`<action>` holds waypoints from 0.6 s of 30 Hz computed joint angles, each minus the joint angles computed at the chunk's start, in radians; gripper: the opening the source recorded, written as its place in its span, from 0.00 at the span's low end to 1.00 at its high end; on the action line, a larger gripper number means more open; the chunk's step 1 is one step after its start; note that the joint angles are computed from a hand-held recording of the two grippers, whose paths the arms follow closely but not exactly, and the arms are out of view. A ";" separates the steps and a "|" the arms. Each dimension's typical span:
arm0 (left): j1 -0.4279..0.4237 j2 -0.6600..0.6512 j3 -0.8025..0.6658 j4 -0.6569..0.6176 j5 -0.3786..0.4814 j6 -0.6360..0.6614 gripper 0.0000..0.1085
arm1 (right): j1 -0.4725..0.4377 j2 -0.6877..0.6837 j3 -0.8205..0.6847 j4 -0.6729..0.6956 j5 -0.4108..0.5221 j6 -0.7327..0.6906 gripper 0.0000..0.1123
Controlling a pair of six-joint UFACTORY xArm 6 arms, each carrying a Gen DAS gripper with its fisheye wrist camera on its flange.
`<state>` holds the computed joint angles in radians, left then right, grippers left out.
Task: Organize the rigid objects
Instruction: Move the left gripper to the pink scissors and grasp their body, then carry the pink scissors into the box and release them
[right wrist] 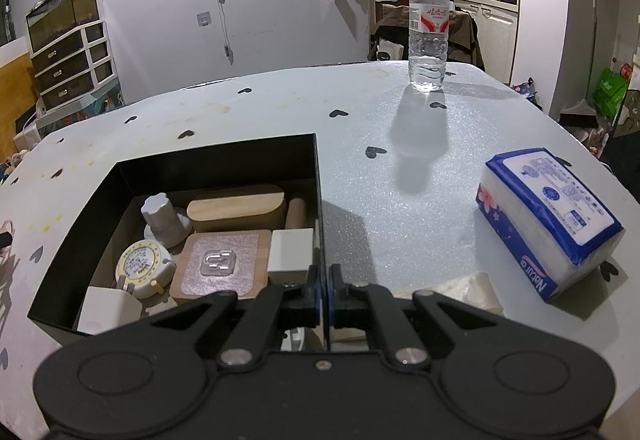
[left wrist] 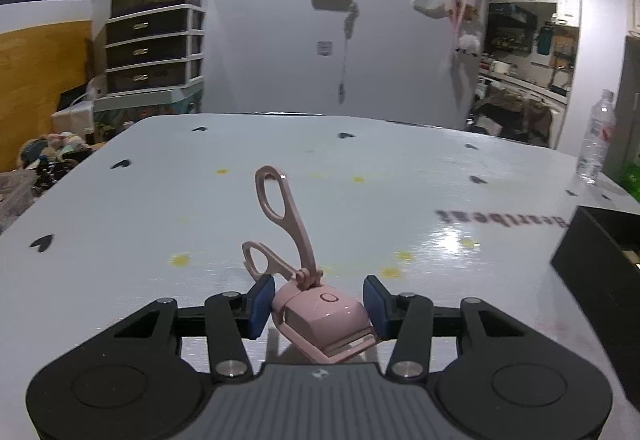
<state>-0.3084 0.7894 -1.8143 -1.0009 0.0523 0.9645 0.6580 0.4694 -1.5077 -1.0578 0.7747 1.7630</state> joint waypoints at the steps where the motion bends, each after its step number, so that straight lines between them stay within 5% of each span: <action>1: -0.004 -0.006 0.000 -0.049 0.010 0.045 0.45 | 0.000 -0.001 0.001 0.000 0.000 0.000 0.04; 7: -0.022 -0.041 -0.005 -0.313 0.105 0.259 0.45 | -0.002 -0.004 0.007 -0.007 -0.008 0.010 0.04; 18: -0.064 -0.078 -0.002 -0.456 0.180 0.411 0.45 | -0.007 -0.014 0.026 -0.025 -0.029 0.030 0.04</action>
<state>-0.3726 0.7109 -1.8167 -1.4572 0.2327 1.3757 0.6512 0.4551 -1.4816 -1.0833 0.7458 1.7934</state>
